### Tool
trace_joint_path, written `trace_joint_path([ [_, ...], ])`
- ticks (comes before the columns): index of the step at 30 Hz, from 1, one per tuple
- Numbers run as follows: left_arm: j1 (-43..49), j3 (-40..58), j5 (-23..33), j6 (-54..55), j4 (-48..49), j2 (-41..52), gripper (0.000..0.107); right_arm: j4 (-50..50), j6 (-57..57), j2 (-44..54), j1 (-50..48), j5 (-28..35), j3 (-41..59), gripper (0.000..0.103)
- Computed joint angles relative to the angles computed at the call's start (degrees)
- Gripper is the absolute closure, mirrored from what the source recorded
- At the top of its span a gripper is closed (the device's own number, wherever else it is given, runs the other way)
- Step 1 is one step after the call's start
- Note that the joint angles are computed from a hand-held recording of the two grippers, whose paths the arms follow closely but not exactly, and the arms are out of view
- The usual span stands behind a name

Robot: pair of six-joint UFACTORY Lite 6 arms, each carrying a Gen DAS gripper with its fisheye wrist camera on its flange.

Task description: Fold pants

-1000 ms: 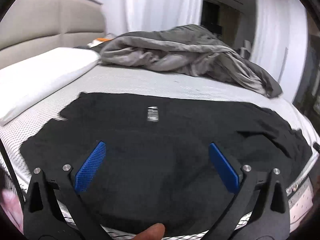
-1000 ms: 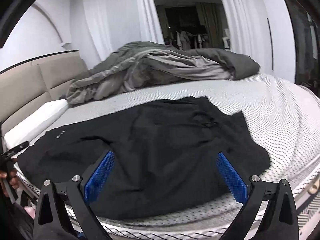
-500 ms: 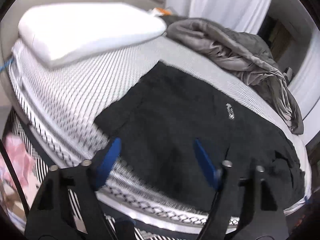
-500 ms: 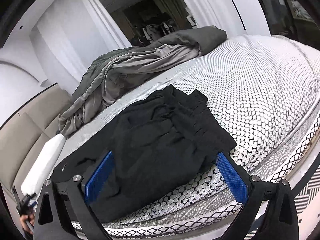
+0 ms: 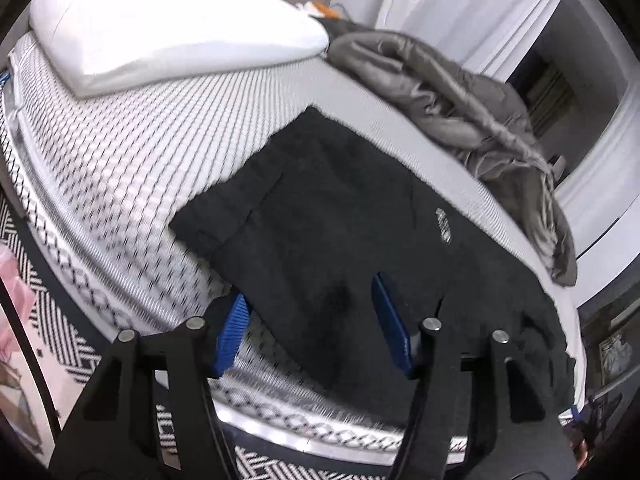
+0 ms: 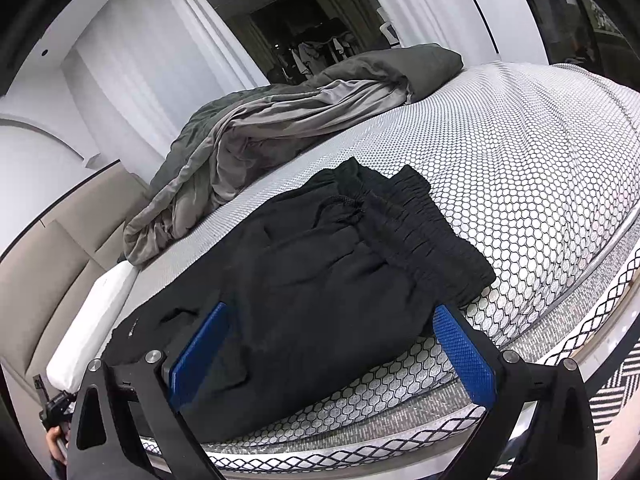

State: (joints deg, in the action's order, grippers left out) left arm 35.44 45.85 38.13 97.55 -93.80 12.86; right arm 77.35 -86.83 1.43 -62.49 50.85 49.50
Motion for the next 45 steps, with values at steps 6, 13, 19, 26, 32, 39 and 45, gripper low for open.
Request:
trace_joint_path([
  [6, -1.31, 3.66, -3.20, 1.50, -6.25, 1.92, 0.107, -1.03, 0.01, 0.42, -2.00, 2.81, 0.14, 0.000],
  [13, -3.77, 1.29, -7.85, 0.29, -8.27, -3.94, 0.107, -5.57, 4.72, 6.60, -6.47, 1.38, 4.69, 0.001],
  [19, -11.94, 2.74, -16.03, 1.22, -13.05, -3.77, 0.107, -4.54, 12.50, 20.35, -4.36, 4.83, 14.18, 0.038],
  [26, -17.68, 2.88, -23.00, 0.91, -14.85, -4.18, 0.107, -3.13, 9.00, 10.87, -6.29, 2.24, 10.28, 0.090],
  [32, -15.67, 1.78, -19.25, -0.33, -13.65, -3.91, 0.107, -9.63, 13.12, 14.97, -5.40, -2.76, 11.54, 0.088],
  [39, -14.92, 2.25, -20.64, -6.11, -5.17, -2.16, 0.107, -9.27, 12.20, 13.26, -8.87, -0.32, 11.99, 0.088],
  [45, -15.96, 1.14, -23.55, -3.45, -8.63, -3.72, 0.100, -11.86, 15.45, 14.53, -7.32, -2.46, 13.56, 0.050],
])
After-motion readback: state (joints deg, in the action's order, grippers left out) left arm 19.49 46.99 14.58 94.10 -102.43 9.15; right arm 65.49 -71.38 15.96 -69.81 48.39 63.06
